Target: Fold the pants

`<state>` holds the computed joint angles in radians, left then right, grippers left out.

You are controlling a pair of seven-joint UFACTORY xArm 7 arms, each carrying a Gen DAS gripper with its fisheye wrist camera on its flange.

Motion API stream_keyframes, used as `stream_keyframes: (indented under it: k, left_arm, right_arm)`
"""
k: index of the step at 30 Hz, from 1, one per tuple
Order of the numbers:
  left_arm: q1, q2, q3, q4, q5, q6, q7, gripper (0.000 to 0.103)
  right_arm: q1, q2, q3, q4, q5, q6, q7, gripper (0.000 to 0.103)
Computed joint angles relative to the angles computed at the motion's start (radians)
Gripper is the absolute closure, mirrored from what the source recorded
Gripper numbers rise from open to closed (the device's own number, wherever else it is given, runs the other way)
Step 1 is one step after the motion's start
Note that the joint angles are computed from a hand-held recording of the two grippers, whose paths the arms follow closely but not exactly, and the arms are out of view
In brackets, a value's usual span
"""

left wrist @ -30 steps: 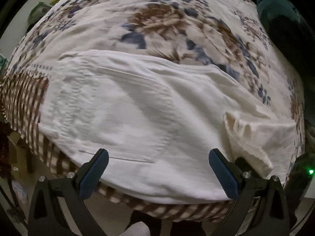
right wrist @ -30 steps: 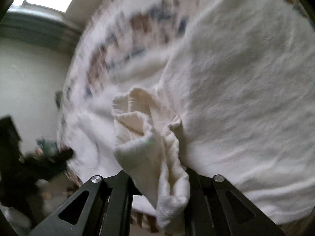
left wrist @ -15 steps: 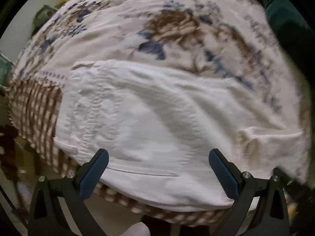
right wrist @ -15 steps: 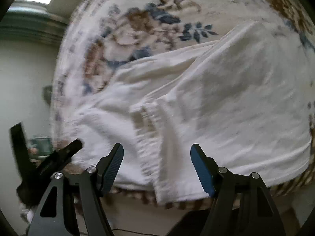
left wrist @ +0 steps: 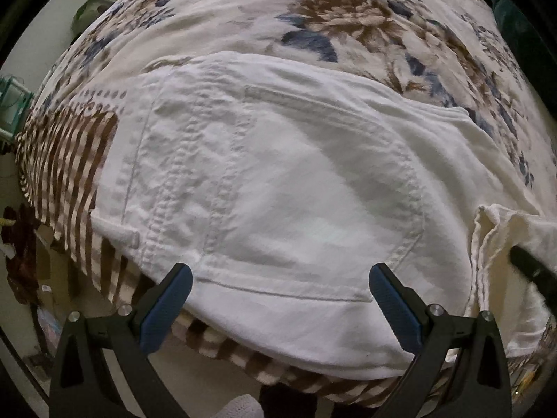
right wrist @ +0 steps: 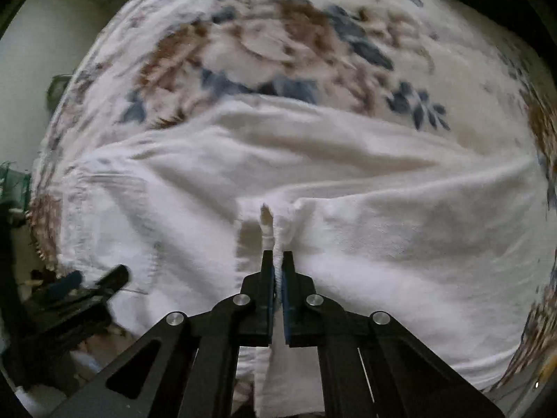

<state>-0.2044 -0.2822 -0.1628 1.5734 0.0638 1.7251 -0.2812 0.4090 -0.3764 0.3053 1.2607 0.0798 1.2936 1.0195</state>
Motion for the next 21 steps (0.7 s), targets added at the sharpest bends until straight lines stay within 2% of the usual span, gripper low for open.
stream_keyframes:
  k: [4,6,9,13,16,17,20,21]
  left_arm:
    - [0.013,-0.017,0.016,-0.005,-0.012,0.002,-0.009,0.0]
    - [0.02,-0.02,0.02,-0.002,-0.009,0.004,-0.007,0.0]
    - [0.029,-0.016,0.024,0.011,-0.002,0.01,0.0,0.0]
    - [0.047,-0.023,0.041,0.028,0.008,0.014,0.025,0.0]
    - [0.073,-0.025,0.065,0.046,0.004,0.035,0.028,0.0]
    - [0.081,-0.029,0.069,0.046,0.001,0.041,0.02,0.0]
    - [0.11,-0.051,0.086,0.039,-0.005,0.064,-0.001,0.0]
    - [0.121,-0.059,0.094,0.036,-0.001,0.071,-0.003,0.0]
  right_arm:
    - [-0.004,0.06,0.006,0.085,-0.018,-0.025,0.0,0.099]
    - [0.001,0.144,0.011,0.141,-0.026,0.009,0.002,0.099]
    - [0.018,0.195,-0.034,0.144,0.083,0.063,-0.012,0.096]
    - [0.005,0.118,-0.071,0.084,0.144,0.002,0.006,0.094]
    - [-0.01,0.052,-0.075,0.073,0.159,0.012,0.052,0.089]
    - [-0.01,0.034,-0.073,0.069,0.17,0.021,0.068,0.086]
    - [0.009,-0.008,-0.066,0.02,0.243,0.03,0.087,0.063]
    - [0.017,-0.021,-0.06,-0.009,0.266,0.029,0.097,0.062]
